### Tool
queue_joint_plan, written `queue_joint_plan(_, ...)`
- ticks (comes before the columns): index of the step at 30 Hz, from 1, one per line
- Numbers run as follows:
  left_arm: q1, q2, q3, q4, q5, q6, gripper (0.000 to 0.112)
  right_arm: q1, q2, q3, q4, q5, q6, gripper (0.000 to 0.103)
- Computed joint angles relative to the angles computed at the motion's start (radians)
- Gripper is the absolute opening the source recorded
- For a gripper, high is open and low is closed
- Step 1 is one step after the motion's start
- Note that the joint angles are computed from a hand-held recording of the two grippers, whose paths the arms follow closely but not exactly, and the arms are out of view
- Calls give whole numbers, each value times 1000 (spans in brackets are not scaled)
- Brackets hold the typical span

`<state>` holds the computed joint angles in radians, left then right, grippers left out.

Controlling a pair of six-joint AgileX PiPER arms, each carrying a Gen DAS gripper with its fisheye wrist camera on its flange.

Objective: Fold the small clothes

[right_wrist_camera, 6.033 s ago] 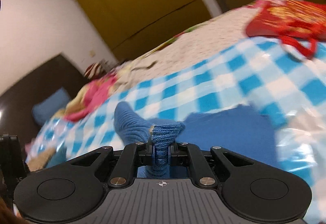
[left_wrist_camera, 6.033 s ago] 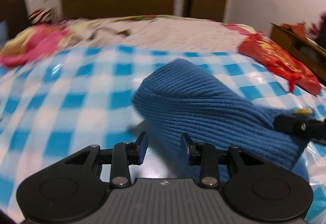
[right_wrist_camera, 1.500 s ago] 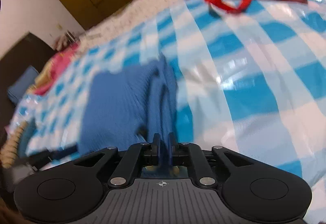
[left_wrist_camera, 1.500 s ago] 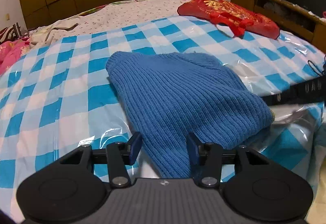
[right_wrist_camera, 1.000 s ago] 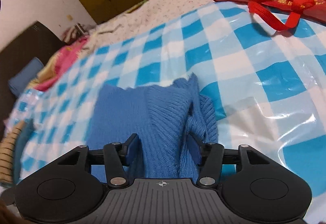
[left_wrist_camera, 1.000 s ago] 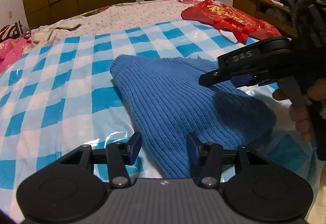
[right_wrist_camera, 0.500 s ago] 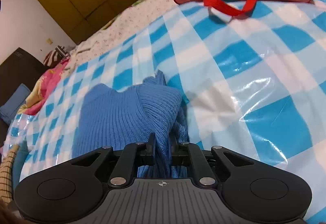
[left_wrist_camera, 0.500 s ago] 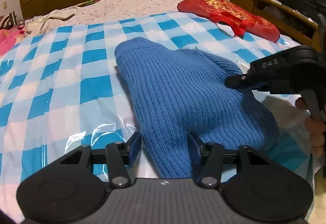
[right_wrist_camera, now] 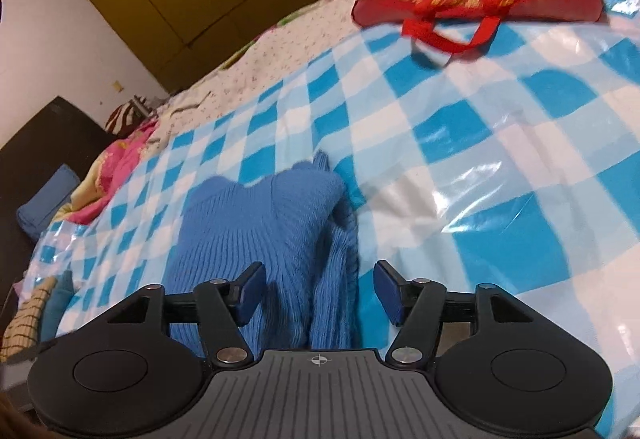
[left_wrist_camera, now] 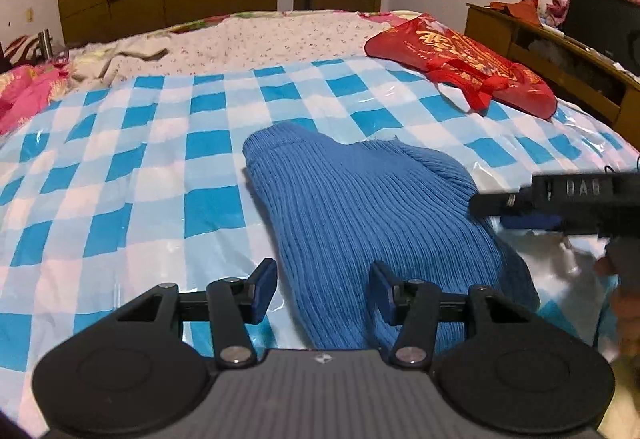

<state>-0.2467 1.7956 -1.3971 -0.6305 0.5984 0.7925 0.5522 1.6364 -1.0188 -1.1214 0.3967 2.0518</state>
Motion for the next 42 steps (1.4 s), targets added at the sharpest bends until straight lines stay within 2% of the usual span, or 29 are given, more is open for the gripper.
queue_joint_plan(3,-16,55,-62,36,29,-58,62,-32,40,-25,132,-64,-145,62)
queue_joint_plan(5,-29,75,-79,55,34,-74,66,-37,62,-40,194,-71,-201,62)
queue_joint_plan(7,-38,72,-67,63,13,-66,70,-32,68,-42,175,-73,-198,62)
queue_joint_plan(12,-39,50,-42,85,-4,-98,71,-12,66,-21,55,-62,-72,62)
queue_joint_plan(18,-50,26,-25,141,-31,-157,71,13,67,-47,107,-6,-129,62)
queue_joint_plan(23,-45,9,-7,158,-43,-197,71,70,54,-83,135,112,-184,62)
queue_joint_plan(29,-82,35,-31,339,-8,-368,76,144,105,-199,271,311,-407,62)
queue_joint_plan(42,-78,21,-34,343,37,-383,76,184,137,-284,327,429,-467,62)
